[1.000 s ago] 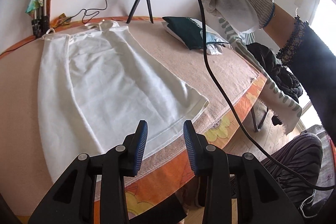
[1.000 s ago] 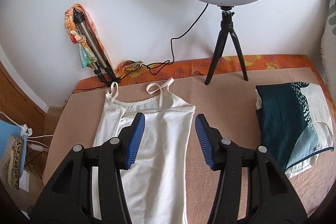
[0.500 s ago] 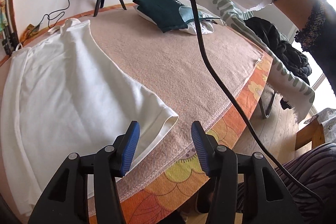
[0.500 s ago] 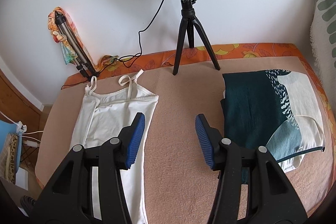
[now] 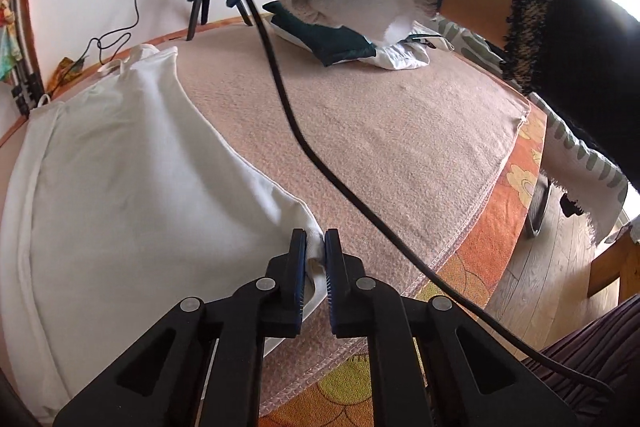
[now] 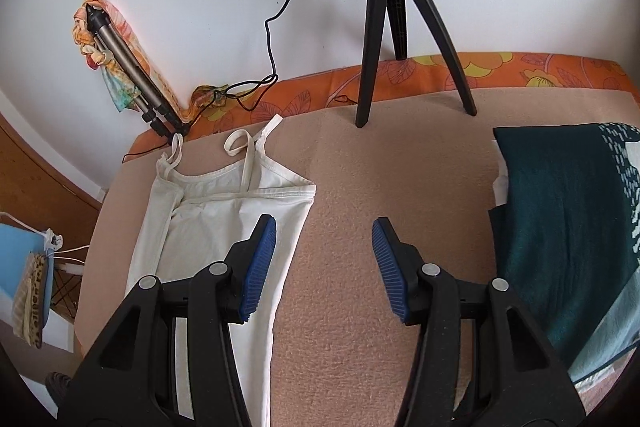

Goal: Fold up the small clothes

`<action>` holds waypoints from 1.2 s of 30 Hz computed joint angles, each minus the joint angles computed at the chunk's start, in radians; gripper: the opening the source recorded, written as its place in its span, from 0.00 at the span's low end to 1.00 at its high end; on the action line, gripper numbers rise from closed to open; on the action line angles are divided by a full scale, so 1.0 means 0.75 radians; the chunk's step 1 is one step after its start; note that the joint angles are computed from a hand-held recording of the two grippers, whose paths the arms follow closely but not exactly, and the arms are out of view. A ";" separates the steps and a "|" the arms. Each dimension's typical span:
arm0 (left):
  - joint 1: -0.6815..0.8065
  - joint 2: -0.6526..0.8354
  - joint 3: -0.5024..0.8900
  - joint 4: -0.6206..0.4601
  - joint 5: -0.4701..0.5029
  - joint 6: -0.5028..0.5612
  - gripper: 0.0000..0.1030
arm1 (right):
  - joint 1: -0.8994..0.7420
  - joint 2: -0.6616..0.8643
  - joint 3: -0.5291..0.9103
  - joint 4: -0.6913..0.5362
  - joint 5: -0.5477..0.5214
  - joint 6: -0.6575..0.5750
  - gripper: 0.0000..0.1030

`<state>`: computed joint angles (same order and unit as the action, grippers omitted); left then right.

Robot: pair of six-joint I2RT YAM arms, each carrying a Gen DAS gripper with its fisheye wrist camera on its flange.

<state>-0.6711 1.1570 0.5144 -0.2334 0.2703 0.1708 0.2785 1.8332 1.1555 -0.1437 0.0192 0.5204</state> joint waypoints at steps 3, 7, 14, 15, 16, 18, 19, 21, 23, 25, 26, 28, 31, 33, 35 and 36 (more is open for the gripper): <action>0.075 -0.005 0.012 -0.017 0.109 -0.017 0.04 | -0.014 0.134 0.101 0.014 -0.064 -0.029 0.51; 0.171 -0.019 0.033 -0.039 0.248 -0.075 0.04 | -0.040 0.307 0.238 0.025 -0.152 -0.028 0.51; 0.231 -0.038 0.034 -0.034 0.338 -0.136 0.04 | -0.042 0.500 0.409 0.046 -0.215 0.026 0.37; 0.248 -0.032 0.037 -0.033 0.356 -0.137 0.03 | -0.036 0.520 0.442 0.026 -0.211 0.025 0.31; 0.257 -0.034 0.037 -0.031 0.366 -0.143 0.03 | -0.030 0.535 0.474 -0.003 -0.212 0.026 0.16; 0.283 -0.045 0.027 -0.025 0.392 -0.158 0.03 | -0.009 0.553 0.528 -0.061 -0.161 0.008 0.09; 0.306 -0.054 0.023 -0.030 0.415 -0.160 0.03 | 0.001 0.549 0.541 -0.085 -0.131 -0.010 0.08; 0.357 -0.076 0.011 -0.045 0.464 -0.164 0.03 | 0.028 0.540 0.587 -0.158 -0.049 -0.036 0.07; 0.399 -0.087 0.006 -0.059 0.499 -0.166 0.03 | 0.053 0.532 0.647 -0.250 0.028 -0.041 0.06; 0.445 -0.101 -0.001 -0.068 0.527 -0.163 0.03 | 0.083 0.529 0.714 -0.342 0.098 -0.041 0.06; 0.472 -0.112 -0.006 -0.078 0.542 -0.160 0.03 | 0.101 0.532 0.755 -0.388 0.138 -0.048 0.06; 0.538 -0.118 -0.008 -0.095 0.580 -0.150 0.03 | 0.137 0.547 0.839 -0.476 0.202 -0.058 0.06; 0.627 -0.149 -0.025 -0.127 0.618 -0.117 0.03 | 0.183 0.581 0.967 -0.585 0.259 -0.051 0.06; 0.691 -0.162 -0.033 -0.163 0.647 -0.076 0.03 | 0.220 0.632 1.088 -0.670 0.302 -0.044 0.06; 0.761 -0.168 -0.035 -0.201 0.674 -0.034 0.03 | 0.254 0.710 1.242 -0.762 0.329 -0.034 0.06; 0.798 -0.162 -0.031 -0.221 0.689 -0.007 0.03 | 0.270 0.746 1.312 -0.801 0.339 -0.030 0.06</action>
